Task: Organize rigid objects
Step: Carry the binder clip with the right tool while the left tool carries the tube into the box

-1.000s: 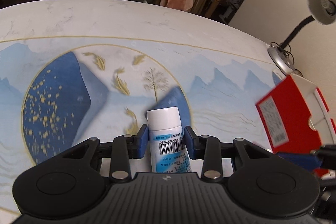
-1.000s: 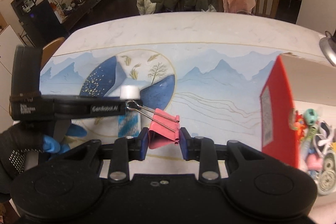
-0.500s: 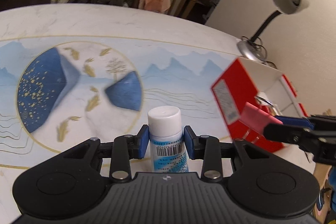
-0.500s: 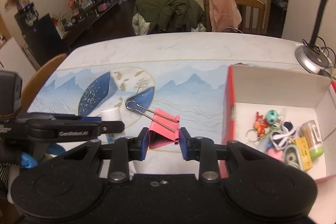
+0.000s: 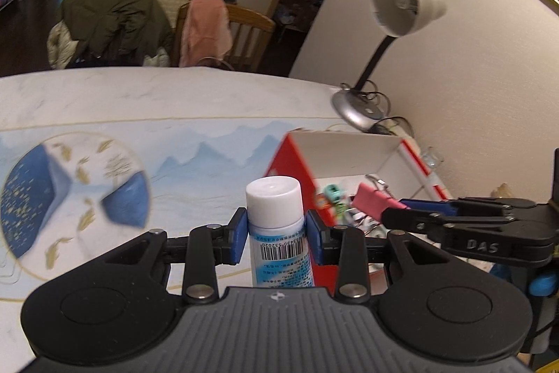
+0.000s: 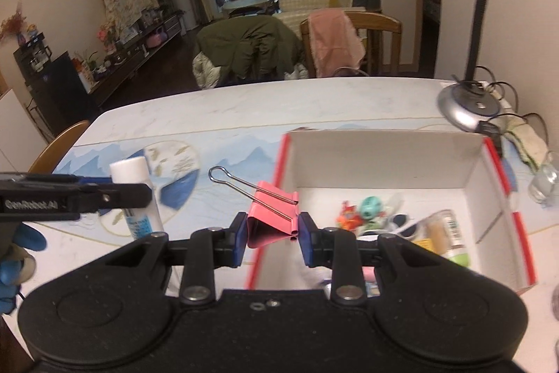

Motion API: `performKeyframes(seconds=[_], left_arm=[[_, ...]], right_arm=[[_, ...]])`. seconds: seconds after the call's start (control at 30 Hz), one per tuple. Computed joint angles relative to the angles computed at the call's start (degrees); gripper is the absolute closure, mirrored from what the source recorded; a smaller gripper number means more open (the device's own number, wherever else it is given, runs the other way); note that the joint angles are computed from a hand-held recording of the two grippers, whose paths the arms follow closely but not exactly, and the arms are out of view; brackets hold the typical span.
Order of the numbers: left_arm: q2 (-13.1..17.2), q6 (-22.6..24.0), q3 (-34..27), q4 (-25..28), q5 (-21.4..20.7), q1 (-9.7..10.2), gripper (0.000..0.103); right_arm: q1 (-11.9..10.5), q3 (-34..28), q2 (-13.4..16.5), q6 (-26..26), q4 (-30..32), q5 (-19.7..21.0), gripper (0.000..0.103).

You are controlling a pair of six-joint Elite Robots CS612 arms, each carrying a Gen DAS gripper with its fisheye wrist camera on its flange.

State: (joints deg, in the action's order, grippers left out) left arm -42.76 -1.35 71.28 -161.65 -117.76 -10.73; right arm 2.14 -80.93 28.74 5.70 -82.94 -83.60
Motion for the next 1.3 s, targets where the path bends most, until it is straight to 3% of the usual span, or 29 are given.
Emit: performKeyframes(seconds=[0.47,0.63,0.93,1.3], left_arm=[[0.75,2.51,-4.99,3.19,0.05,-4.93,0.068],[2.24,4.01,-7.97,7.79,1.06,-6.73,0.068],[5.72,7.99,-12.82,15.33,7.84,-9.24,0.068],[11.53,8.56,-22.24,23.36,14.51,-10.65,0.068]], right_arm=[[-4.4,-3.36,2.21,0.62,0.58,-4.55,0.074],[-5.59,-2.79,2.52,1.0,0.03,-4.76,0.074],[-6.34,0.17,2.68,0.76,-1.4,-3.88,0.074],[-6.2,3.36,2.57,-0.99,-2.69,-4.4,0.074]])
